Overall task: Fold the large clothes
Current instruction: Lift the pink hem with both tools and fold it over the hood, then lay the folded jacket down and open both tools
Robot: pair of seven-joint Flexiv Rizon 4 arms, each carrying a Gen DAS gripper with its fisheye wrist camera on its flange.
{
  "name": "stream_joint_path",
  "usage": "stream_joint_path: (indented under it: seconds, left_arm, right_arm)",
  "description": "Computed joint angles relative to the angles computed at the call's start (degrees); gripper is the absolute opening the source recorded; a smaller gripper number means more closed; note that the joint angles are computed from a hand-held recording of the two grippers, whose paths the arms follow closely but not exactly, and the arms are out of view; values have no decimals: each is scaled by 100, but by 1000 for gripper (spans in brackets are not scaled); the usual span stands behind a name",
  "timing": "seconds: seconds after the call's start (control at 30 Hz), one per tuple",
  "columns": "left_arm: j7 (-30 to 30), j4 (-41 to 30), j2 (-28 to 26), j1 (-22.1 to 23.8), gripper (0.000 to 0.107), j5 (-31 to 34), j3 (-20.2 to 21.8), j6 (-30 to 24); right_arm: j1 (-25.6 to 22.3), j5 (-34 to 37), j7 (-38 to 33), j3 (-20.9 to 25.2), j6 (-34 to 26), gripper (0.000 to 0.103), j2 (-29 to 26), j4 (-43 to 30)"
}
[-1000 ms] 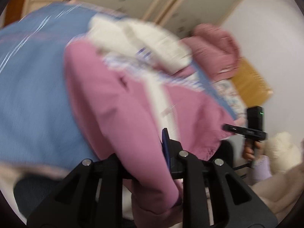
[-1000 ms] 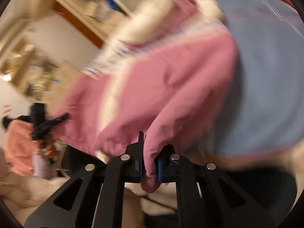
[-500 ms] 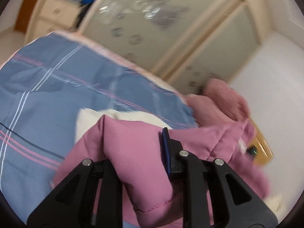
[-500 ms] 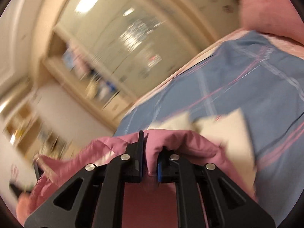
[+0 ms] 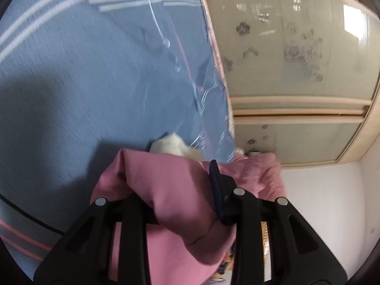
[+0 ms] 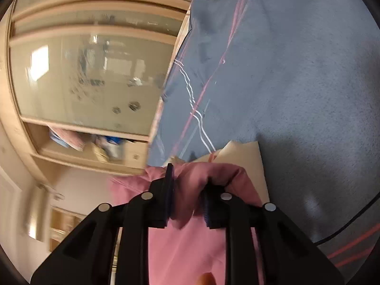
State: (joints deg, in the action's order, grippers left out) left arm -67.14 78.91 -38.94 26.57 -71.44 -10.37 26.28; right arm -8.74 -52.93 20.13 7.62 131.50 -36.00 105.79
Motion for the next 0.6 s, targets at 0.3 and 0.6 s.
stream_joint_path:
  seconds: [0.3, 0.6]
  left_arm:
    - [2105, 1034, 1450, -656, 100, -1860, 454, 2674]
    - [3145, 2272, 2187, -2701, 84, 2047, 729, 4837]
  right_arm:
    - [3190, 1819, -1797, -3260, -1661, 102, 1972, 1666]
    - [6118, 3071, -5502, -3887, -4595, 72, 1881, 378]
